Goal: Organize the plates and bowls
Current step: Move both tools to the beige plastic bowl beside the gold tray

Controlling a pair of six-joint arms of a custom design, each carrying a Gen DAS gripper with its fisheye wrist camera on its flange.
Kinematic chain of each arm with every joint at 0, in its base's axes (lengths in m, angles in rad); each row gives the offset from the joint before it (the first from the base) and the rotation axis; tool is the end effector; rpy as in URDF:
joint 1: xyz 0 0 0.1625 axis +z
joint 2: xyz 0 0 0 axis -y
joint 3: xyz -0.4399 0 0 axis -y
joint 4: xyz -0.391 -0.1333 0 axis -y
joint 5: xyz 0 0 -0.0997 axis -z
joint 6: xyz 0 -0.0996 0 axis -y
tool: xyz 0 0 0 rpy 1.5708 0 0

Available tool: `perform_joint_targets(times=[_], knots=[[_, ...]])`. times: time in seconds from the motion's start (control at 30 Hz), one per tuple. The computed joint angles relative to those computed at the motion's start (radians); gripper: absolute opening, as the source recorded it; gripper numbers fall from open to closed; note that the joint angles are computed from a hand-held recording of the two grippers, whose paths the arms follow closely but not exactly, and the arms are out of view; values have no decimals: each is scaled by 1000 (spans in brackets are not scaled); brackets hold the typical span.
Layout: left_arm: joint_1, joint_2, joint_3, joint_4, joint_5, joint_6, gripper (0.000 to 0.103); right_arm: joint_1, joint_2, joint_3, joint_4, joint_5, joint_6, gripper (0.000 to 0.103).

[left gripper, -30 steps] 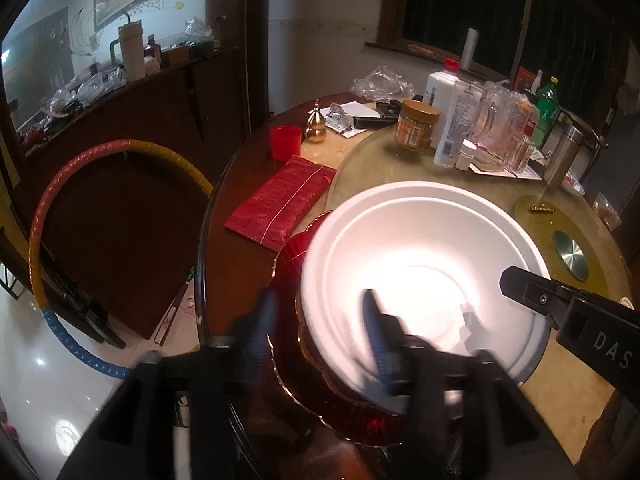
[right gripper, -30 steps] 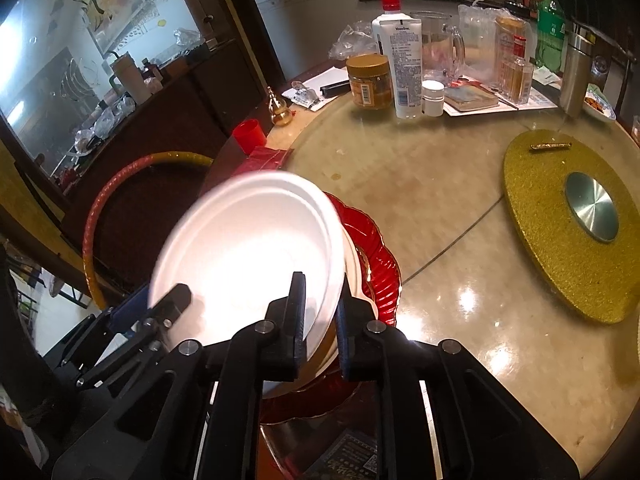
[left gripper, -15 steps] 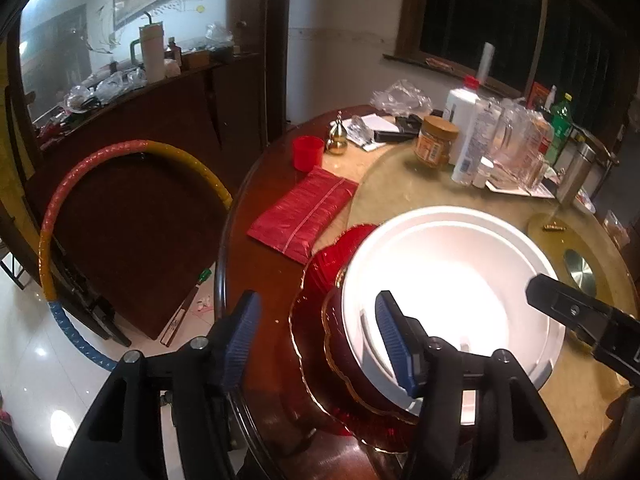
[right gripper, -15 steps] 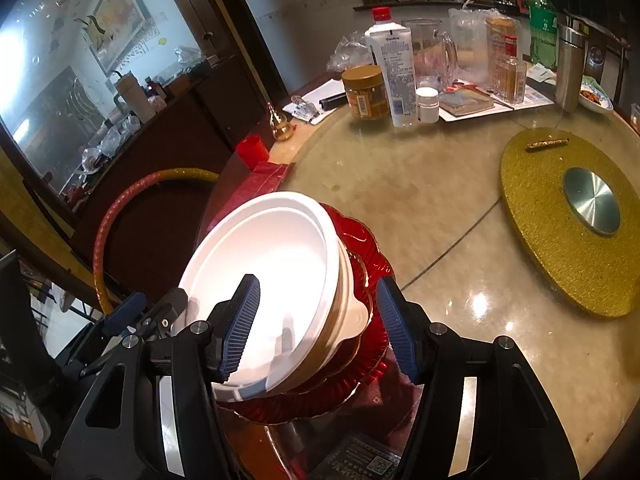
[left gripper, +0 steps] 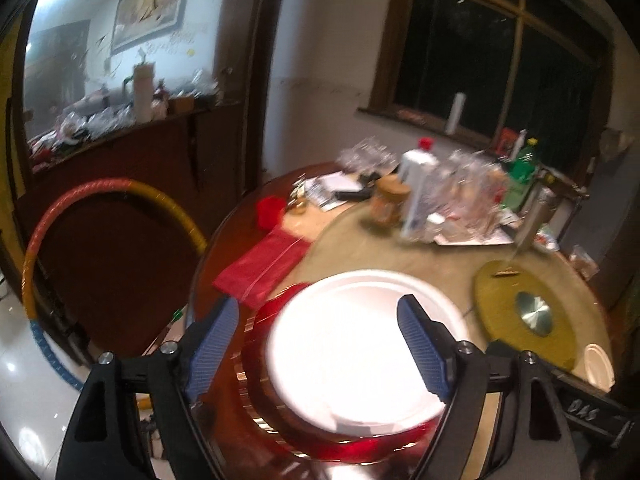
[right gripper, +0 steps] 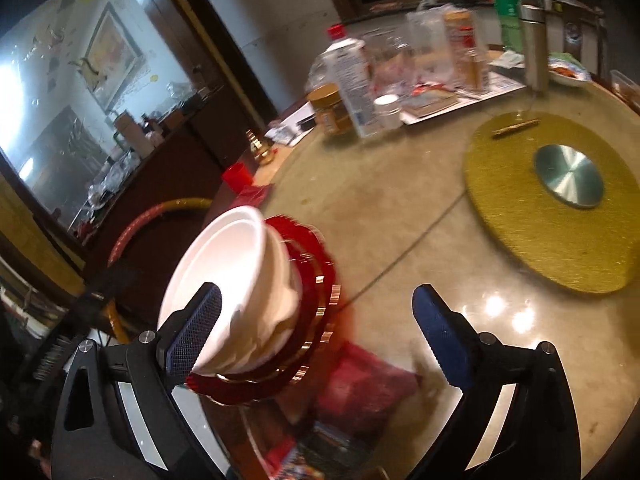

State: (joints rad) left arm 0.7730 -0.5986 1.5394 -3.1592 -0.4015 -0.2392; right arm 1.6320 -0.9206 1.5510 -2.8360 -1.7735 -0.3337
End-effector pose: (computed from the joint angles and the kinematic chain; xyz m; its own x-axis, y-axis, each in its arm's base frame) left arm -0.3417 -0.6476 0.1235 -0.7866 -0.2369 -0.5703 0.3958 0.5155 -0.7600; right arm 0.1571 -0.7120 0.2627 -0.9145 -0.2073 0.3474 -0.3692 0.7788 -0.5072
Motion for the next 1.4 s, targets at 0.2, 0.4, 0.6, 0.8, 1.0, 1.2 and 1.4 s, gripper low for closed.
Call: perform_joint_targets(times=[0.2,0.4,0.6,0.8,1.0,1.2,1.4], knots=[[-28,87,-110,34,-104,108,83,-43,-71,45,-39,-25,21,97],[-38,178,-224,149,-218,132,83,-103,-158,102,-69,-76,33,97],[-36,253,-328,259,-300,125,83,-169,-264,160,-100,-40,97,97],[-34,334,-448,372,-381,100,83,-216,-320,172,-112,-80,144,97],[-37,442,-614,505,-468,107,83,-263,-371,190,-148,-91,190,97],[-41,533,-773,621,-527,80,83,-336,-415,195,-143,-36,308,97],[-44,635,-954,730,-543,61,83,-423,-427,183,-114,88,435,97]])
